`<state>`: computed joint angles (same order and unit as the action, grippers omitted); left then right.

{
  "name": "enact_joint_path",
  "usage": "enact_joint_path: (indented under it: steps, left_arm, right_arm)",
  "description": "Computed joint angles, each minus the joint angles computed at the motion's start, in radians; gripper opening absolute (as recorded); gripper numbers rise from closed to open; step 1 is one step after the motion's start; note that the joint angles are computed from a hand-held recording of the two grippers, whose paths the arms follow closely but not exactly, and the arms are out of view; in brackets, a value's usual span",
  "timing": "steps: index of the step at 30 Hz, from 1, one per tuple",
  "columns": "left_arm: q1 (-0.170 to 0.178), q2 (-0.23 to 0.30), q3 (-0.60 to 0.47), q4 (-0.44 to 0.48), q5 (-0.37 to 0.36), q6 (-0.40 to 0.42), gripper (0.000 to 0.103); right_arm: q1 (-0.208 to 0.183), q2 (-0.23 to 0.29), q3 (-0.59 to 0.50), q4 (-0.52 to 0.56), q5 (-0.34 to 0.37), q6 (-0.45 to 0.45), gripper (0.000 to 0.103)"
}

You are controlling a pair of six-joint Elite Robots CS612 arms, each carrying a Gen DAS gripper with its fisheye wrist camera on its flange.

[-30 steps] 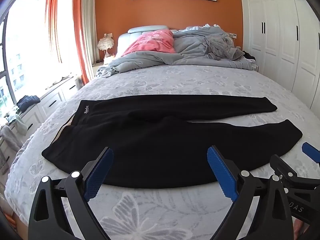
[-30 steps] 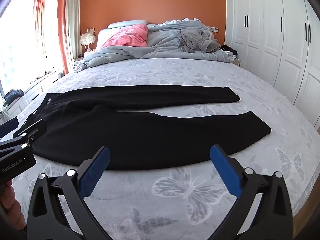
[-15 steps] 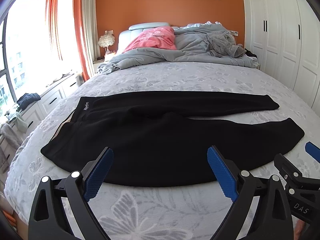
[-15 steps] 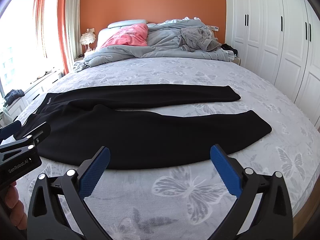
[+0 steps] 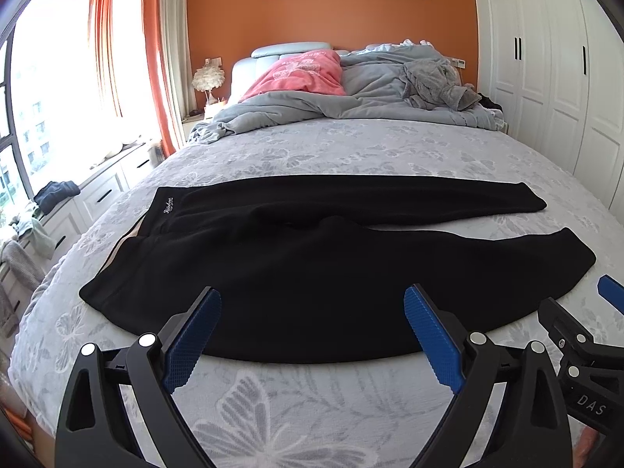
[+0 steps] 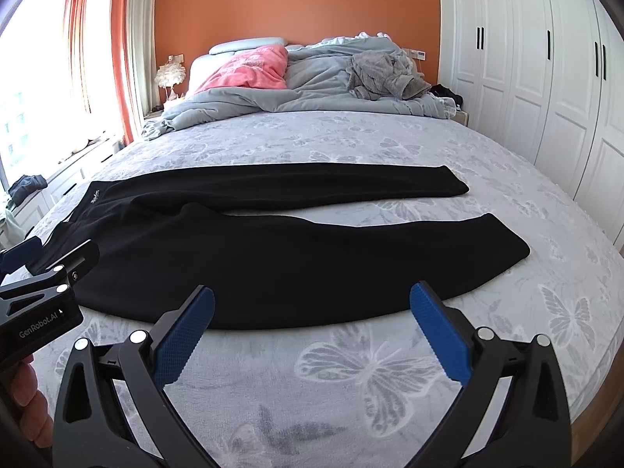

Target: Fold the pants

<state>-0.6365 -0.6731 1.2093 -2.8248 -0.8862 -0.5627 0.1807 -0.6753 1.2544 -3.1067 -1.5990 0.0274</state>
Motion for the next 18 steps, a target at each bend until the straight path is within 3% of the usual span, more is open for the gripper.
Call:
enact_joint_path:
  steps: [18]
  left_arm:
    - [0.001,0.002,-0.006,0.009,0.002,-0.004,0.093]
  right_arm:
    - [-0.001,0.0,0.001,-0.002,0.0,0.001,0.098]
